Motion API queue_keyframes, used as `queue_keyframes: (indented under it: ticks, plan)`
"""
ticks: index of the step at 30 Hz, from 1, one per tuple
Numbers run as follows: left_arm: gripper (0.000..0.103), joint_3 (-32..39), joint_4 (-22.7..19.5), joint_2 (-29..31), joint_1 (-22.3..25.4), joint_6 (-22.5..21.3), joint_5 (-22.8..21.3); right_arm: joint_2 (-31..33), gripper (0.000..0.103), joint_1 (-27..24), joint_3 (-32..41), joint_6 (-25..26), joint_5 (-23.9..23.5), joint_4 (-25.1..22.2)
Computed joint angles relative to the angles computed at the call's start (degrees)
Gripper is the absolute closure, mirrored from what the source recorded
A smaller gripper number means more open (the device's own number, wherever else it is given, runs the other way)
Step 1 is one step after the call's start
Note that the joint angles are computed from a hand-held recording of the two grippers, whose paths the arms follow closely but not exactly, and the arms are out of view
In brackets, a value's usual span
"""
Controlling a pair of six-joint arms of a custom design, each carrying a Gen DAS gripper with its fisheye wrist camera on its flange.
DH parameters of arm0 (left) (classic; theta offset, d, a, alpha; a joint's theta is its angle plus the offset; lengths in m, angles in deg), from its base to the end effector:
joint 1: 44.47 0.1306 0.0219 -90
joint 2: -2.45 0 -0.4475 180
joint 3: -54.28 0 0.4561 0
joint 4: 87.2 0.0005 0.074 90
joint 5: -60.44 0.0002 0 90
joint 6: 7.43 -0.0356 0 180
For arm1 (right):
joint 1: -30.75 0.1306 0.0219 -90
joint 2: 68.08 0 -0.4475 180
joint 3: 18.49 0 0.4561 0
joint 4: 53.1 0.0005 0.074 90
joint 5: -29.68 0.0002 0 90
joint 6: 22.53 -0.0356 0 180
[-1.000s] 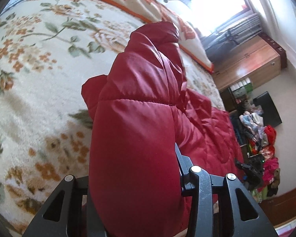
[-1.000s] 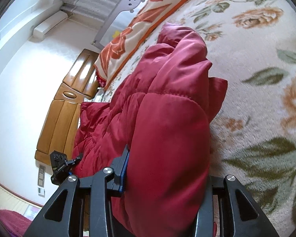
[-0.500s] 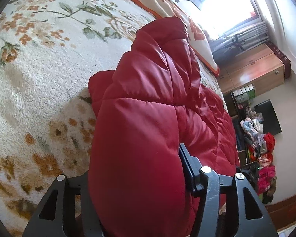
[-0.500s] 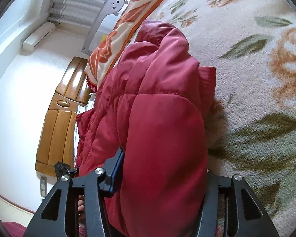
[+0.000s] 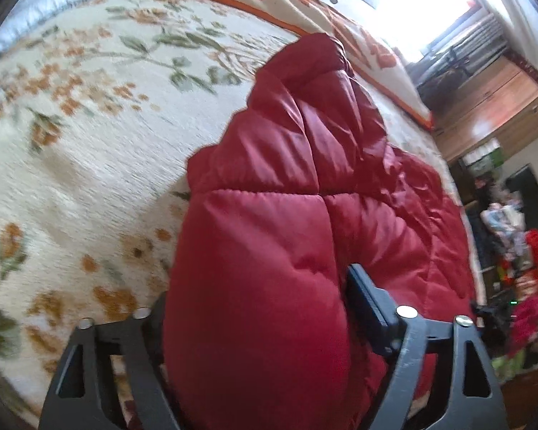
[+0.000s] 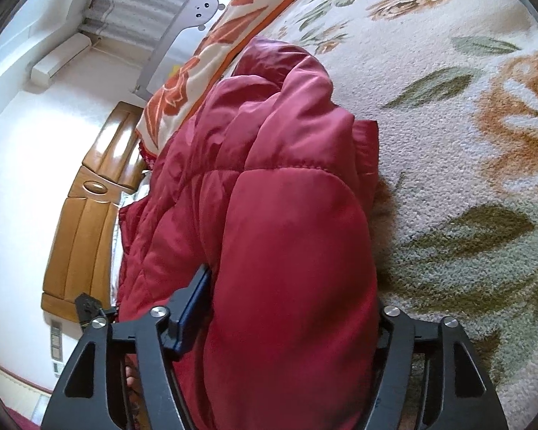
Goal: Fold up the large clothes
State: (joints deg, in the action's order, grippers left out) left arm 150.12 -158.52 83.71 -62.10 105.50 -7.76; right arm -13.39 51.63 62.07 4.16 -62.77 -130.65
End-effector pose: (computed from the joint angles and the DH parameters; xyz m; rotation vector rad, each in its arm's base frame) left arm 0.4284 -0.1505 0.5981 0.0295 2.6332 -0.7470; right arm 0.2252 0.0870 0.6087 0.9222 2.4292 0.6464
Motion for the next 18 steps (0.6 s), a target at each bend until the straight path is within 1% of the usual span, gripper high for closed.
queue_keyframes:
  ticks: [2, 4, 5, 7, 10, 14, 16, 18]
  plan:
    - [0.016, 0.95, -0.75, -0.27, -0.44, -0.07, -2.07, 0.63, 0.024, 0.73, 0.82, -0.2, 1.51, -1.53]
    - [0.016, 1.44, -1.33, -0.63, -0.2, 0.22, -2.26, 1.05, 0.02, 1.12, 1.37, -0.54, 2.63, -2.64]
    - [0.016, 1.64, -1.63, -0.8, 0.05, 0.48, -2.1, 1.03, 0.015, 1.28, 1.42, -0.82, 3.07, -2.91]
    - [0.016, 1.79, -1.93, -1.5, 0.35, 1.05, -2.79, 0.83, 0.014, 1.13, 1.29, -1.11, 2.97, -2.76]
    - [0.016, 2.63, -2.77, -2.55, 0.13, 0.94, -7.07, 0.7, 0.014, 1.19, 1.33, -1.62, 3.06, -2.91]
    - [0.016, 4.03, -3.64, -3.25, -0.86, -0.05, -12.01, 1.67, 0.014, 2.07, 2.79, -1.96, 4.58, -4.81]
    - [0.016, 5.12, -4.66, -3.17, -2.0, -1.0, -15.45, 2.33, 0.014, 2.83, 4.0, -2.75, 6.55, -6.28]
    - [0.016, 5.93, -5.42, -2.98, -3.25, -1.26, -17.98, 2.98, 0.014, 3.39, 5.19, -3.23, 8.23, -7.54]
